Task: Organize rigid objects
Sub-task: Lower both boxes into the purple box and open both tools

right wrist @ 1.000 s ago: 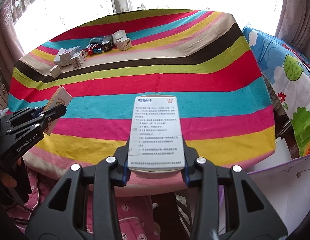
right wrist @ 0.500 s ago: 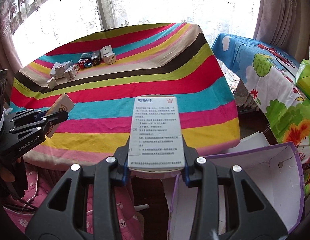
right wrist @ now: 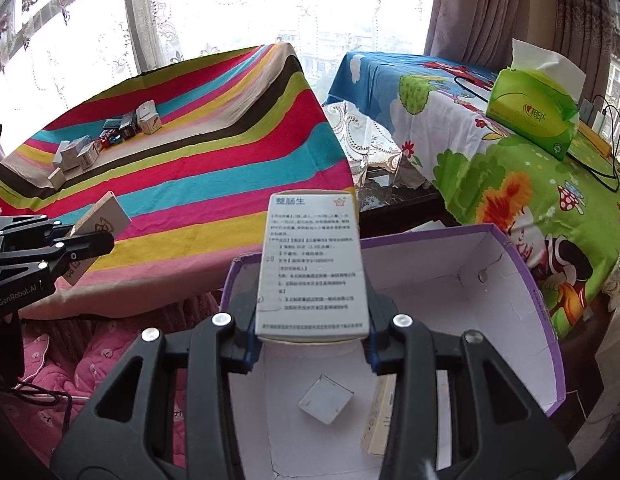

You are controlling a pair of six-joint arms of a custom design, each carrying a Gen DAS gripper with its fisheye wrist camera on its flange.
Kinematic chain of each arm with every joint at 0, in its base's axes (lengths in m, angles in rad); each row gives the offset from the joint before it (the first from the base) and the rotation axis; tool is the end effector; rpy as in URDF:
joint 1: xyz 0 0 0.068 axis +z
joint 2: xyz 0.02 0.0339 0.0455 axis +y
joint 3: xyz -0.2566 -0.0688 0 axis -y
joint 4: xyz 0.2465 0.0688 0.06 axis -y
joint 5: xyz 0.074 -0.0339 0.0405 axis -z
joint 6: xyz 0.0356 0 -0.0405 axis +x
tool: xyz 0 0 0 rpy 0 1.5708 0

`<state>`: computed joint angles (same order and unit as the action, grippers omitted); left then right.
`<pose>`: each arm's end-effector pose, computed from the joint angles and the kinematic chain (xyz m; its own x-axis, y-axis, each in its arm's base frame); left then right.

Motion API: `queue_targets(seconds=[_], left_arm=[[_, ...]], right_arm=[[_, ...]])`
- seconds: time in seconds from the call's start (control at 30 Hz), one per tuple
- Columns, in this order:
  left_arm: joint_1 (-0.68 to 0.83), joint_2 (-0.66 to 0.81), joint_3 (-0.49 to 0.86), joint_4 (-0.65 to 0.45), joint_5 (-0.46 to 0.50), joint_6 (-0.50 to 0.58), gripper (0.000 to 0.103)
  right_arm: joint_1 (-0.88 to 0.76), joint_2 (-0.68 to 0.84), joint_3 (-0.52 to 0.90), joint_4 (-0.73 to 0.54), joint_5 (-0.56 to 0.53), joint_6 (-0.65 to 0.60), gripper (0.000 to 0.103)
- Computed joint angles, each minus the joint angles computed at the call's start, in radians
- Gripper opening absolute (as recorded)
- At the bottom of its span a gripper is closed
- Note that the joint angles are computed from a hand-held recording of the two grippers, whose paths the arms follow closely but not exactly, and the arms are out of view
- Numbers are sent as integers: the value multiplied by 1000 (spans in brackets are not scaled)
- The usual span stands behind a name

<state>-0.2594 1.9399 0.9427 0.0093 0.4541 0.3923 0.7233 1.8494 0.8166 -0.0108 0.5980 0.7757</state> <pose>0.3392 -0.1062 0.0898 -0.5683 0.5063 -0.6486 0.7371 0.6635 -0.1280 0.2535 0.1971 0.0899 -0.6969 0.1567 -0.6999 0.2147 0.9767 0.0049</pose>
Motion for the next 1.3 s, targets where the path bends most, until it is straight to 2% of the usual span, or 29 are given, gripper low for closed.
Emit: queue_targets(seconds=[0.13,0.37,0.47,0.53,0.57,0.6,0.63,0.73,0.8,0.93,1.1,1.17,1.2,1.3], left_arm=[[-91,30,45,-68,54,-1,16],[-241,81,74,-67,44,-13,16],[-265,102,92,-49,84,-44,18],[-275,121,115,-51,103,-56,39],[-277,125,121,-44,96,-62,62],[-270,122,114,-21,92,-73,74],[-251,118,100,10,101,-86,75],[-175,113,113,-6,107,-85,76],[-99,100,92,47,98,-107,76],[38,88,90,56,99,-104,77],[203,69,72,91,138,-90,79],[262,82,86,102,156,-102,82],[290,94,97,110,163,-111,83],[360,156,159,108,184,-135,83]], right_arm=[[-19,-66,-89,-46,28,66,43],[-52,-156,-213,-55,45,145,43],[-69,-180,-255,-39,47,168,44],[-81,-187,-270,-40,59,195,45],[-87,-179,-258,-73,74,220,56],[-92,-172,-246,-102,83,239,65],[-92,-172,-245,-105,91,245,77],[-100,-147,-228,-50,63,179,78],[-117,-50,-137,-45,-11,58,78],[-143,270,196,-136,-129,-241,78],[-181,588,602,-278,-276,-447,77],[-161,626,657,-266,-322,-516,48],[-150,632,671,-266,-342,-527,44],[-105,646,696,-260,-398,-572,44]])
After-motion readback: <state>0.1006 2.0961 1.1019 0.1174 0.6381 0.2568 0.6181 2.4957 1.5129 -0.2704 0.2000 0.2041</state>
